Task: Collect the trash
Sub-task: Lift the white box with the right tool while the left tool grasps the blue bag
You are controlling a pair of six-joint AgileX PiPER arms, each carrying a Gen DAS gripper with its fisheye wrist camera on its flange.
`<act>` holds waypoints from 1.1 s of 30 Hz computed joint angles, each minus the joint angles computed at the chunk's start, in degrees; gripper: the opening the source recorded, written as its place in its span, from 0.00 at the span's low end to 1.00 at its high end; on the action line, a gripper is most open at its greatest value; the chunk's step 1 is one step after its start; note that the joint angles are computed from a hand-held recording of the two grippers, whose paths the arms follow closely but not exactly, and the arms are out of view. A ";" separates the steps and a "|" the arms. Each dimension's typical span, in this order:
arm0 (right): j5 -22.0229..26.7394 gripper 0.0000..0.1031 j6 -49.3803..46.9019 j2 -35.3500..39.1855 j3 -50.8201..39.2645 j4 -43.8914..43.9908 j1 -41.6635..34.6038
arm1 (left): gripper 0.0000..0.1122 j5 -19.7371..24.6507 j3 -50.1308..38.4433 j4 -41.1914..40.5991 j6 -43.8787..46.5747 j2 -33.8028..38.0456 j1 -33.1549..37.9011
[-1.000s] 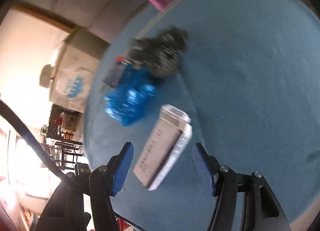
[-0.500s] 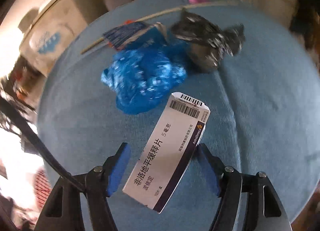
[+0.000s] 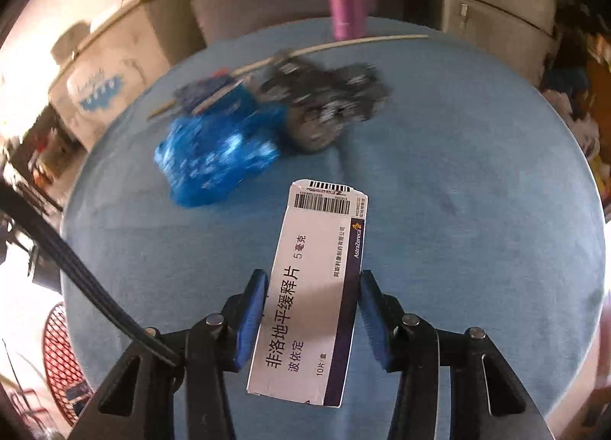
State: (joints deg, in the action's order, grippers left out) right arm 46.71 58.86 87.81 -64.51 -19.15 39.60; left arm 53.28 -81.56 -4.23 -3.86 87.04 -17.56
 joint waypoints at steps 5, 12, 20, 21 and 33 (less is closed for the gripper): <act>-3.36 0.49 -0.74 -9.88 7.66 0.86 -4.35 | 0.62 3.55 -12.94 -5.87 0.25 13.98 -2.54; -6.51 0.49 -0.73 -11.34 9.87 1.71 -7.39 | 0.62 7.51 -27.63 -4.36 -5.10 26.76 -5.64; -8.41 0.49 -0.40 -9.27 8.70 2.46 -6.29 | 0.62 7.04 -31.12 -3.42 -7.38 31.27 -6.02; -8.62 0.49 0.13 -8.58 8.35 2.12 -5.96 | 0.62 6.02 -30.08 -4.17 -7.11 31.15 -5.78; -8.50 0.49 3.28 -6.46 6.19 -0.27 -2.99 | 0.46 -1.79 -15.26 -8.76 -3.25 22.17 -3.20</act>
